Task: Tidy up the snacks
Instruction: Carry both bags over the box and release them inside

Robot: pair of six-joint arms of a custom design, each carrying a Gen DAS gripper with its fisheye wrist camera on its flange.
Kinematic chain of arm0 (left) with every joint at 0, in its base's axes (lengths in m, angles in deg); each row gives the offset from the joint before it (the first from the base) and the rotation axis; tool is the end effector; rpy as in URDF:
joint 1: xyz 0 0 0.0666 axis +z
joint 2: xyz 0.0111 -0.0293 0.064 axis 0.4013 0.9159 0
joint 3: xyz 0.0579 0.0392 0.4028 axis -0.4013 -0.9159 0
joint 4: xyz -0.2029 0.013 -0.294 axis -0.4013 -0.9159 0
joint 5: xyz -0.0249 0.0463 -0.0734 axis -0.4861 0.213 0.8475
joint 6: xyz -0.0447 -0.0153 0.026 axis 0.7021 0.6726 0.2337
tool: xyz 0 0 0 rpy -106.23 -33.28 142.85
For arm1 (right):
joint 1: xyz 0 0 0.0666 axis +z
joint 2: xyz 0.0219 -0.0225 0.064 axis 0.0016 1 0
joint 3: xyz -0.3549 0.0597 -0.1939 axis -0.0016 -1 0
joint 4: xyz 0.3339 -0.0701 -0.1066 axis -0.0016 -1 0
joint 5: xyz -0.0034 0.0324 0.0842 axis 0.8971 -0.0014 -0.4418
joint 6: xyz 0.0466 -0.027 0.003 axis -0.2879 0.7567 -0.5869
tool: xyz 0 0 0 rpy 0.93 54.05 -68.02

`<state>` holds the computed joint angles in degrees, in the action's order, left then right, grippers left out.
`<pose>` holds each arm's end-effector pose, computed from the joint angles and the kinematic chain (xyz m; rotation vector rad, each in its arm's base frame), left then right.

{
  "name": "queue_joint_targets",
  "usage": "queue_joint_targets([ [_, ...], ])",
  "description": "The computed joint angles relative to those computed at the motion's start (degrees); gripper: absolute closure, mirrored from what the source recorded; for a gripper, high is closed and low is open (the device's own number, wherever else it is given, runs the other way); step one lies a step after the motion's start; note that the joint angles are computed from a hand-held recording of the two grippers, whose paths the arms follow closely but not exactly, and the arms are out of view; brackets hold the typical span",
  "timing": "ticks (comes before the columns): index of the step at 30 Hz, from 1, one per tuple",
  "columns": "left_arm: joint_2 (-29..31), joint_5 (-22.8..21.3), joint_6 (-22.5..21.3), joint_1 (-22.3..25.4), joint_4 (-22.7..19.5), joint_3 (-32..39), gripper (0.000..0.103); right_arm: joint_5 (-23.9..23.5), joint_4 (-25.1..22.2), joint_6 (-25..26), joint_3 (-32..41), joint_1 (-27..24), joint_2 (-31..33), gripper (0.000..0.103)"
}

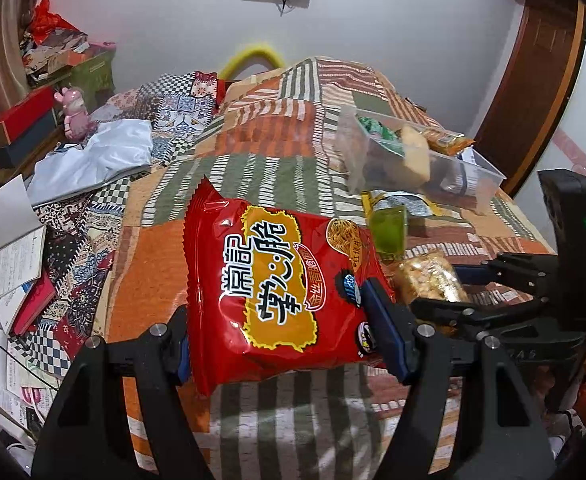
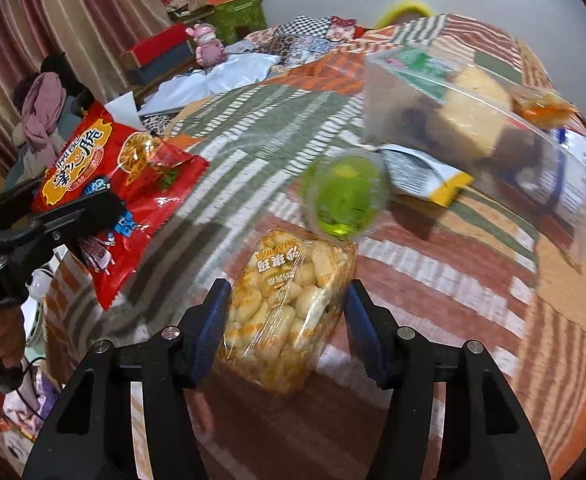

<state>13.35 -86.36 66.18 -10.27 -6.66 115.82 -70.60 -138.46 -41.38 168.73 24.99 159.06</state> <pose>0.4596 -0.2932 0.3063 -0.2863 2.3740 -0.1124 0.6083 0.2961 0.2924 -1.0201 2.4887 0.5595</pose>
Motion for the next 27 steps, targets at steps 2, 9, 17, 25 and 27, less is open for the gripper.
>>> queue_joint_targets([
  [2,0.4,0.2,-0.1,-0.1,0.0,0.7,0.033,-0.2,0.6,-0.5,-0.8,-0.9,-0.8,0.049],
  [9,2.4,0.6,-1.3,-0.5,-0.6,5.0,0.033,-1.4,3.1,-2.5,-2.9,-4.6,-3.4,0.049],
  [17,5.9,0.8,-3.4,-0.5,-2.3,12.8,0.033,-3.1,7.1,-5.2,-2.8,-8.1,-5.1,0.049],
  [25,11.8,2.3,-4.7,0.6,-6.1,24.2,0.033,-3.5,8.5,-8.1,2.9,-9.6,-2.9,0.050],
  [27,13.4,2.7,-5.2,1.0,-7.1,27.0,0.033,-3.3,8.6,-8.9,4.8,-9.9,-1.9,0.050],
])
